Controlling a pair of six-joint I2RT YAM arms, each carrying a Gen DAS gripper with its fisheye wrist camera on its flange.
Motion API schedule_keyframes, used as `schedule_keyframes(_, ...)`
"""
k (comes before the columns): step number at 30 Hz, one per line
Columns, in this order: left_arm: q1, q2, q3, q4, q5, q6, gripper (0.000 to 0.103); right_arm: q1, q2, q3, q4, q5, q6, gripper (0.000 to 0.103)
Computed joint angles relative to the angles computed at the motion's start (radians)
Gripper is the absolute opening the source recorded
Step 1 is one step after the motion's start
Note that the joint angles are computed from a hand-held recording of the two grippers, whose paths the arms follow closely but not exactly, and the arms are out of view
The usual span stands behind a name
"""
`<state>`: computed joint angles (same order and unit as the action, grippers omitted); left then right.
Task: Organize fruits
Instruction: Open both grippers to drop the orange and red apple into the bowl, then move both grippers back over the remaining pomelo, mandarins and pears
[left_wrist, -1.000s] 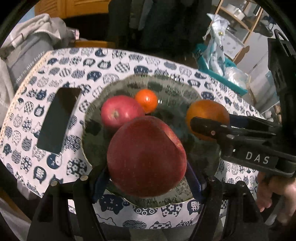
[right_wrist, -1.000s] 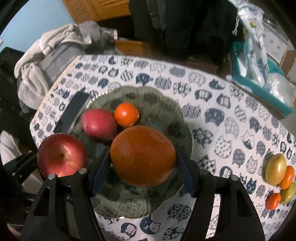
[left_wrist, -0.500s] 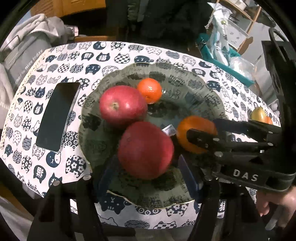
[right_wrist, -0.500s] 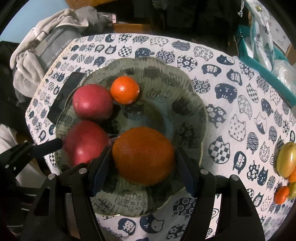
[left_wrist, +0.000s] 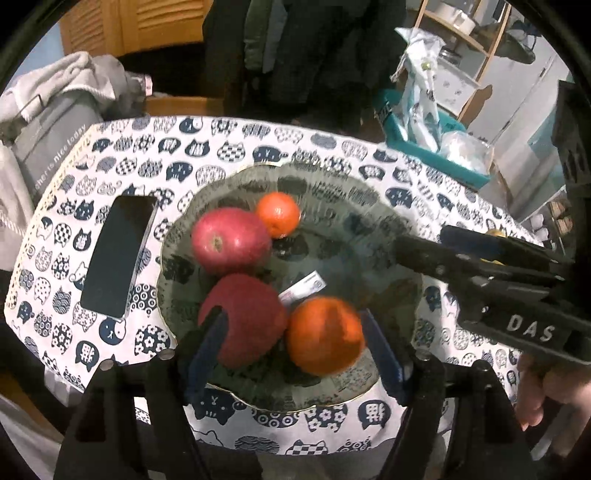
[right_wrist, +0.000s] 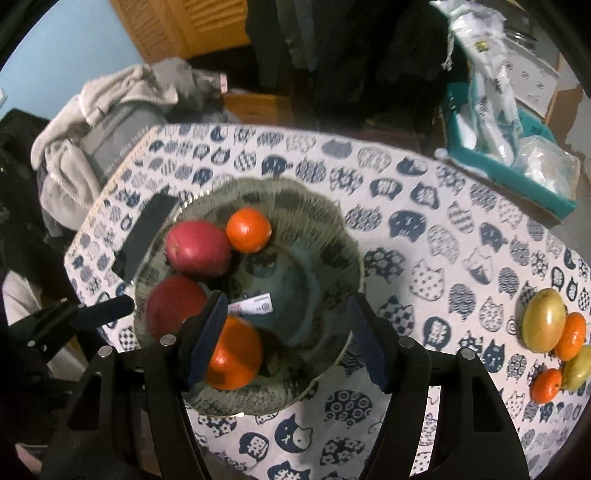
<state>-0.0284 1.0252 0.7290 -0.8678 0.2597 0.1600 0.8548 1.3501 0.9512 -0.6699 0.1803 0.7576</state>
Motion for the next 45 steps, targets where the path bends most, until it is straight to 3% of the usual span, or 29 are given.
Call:
schedule_keyframes(16,-0.193,-0.098,0.06,-0.032,-0.016,-0.164,0.08,0.021,-0.272,0.008,-0.198,0.165,0.038,0.071)
schedule_keyframes(33,-0.563,-0.105,0.112,-0.013,-0.166,-0.376,0.08,0.045,-0.567,-0.016,-0.489,0.305,0.126,0.072)
schedule_keyframes(45,-0.845,-0.009,0.153,0.026,-0.299,-0.515,0.08,0.089,-0.769,-0.035,-0.74,0.388,0.253,0.073)
